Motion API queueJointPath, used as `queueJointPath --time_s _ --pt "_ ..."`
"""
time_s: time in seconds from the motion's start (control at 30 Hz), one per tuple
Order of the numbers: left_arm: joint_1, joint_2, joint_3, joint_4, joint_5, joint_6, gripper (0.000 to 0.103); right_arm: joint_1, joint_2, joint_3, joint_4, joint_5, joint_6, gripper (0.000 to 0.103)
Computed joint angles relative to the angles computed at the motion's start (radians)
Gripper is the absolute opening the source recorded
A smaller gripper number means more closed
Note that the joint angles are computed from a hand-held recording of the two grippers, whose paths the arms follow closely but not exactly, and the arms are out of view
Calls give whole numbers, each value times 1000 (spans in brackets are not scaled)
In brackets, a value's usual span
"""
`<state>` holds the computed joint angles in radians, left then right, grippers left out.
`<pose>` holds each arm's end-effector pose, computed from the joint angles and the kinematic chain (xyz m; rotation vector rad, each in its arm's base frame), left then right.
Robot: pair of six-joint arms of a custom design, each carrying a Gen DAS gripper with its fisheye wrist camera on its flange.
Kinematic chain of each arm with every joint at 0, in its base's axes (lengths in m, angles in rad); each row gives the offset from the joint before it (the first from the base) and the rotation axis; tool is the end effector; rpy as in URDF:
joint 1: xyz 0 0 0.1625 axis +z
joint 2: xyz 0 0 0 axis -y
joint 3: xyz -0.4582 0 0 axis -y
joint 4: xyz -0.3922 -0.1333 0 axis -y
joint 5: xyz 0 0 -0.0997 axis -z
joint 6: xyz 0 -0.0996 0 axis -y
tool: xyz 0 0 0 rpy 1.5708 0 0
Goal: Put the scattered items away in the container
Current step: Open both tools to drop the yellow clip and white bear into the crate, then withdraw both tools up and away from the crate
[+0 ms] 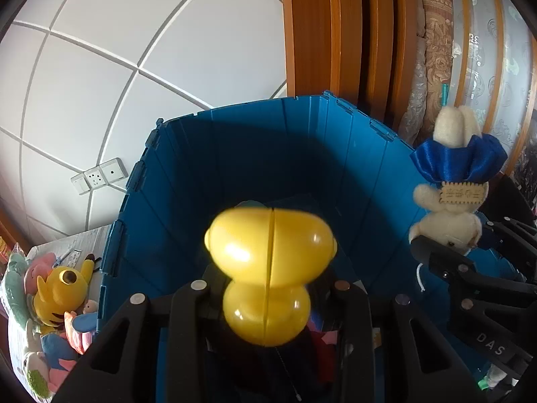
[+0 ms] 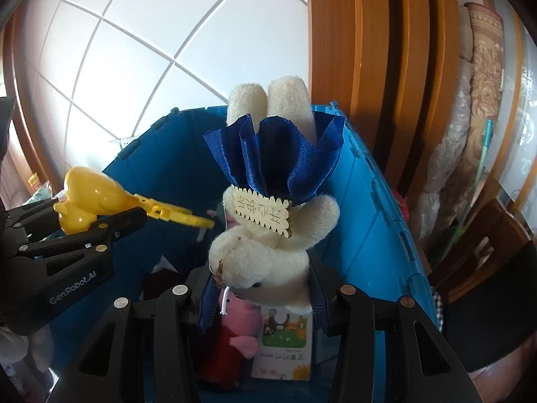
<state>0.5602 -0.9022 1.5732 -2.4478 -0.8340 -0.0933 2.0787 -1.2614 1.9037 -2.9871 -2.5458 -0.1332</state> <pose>-0.4899 -0.5436 0.2264 1.0257 2.3044 -0.7320 0.3187 -0.4680 0.3937 0.2316 -2.1411 1.0508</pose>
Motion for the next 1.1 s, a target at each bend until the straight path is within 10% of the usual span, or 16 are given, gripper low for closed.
queueJointPath --time_s 0.27,0.43,1.1 --pt "13 9 -15 22 -8 12 35 0 16 -17 25 -18 19 55" --pt "10 12 -14 36 41 -26 82 6 23 -22 9 -48 29 95" --pt "9 -24 26 52 62 -69 82 19 30 -21 40 -101 58 99"
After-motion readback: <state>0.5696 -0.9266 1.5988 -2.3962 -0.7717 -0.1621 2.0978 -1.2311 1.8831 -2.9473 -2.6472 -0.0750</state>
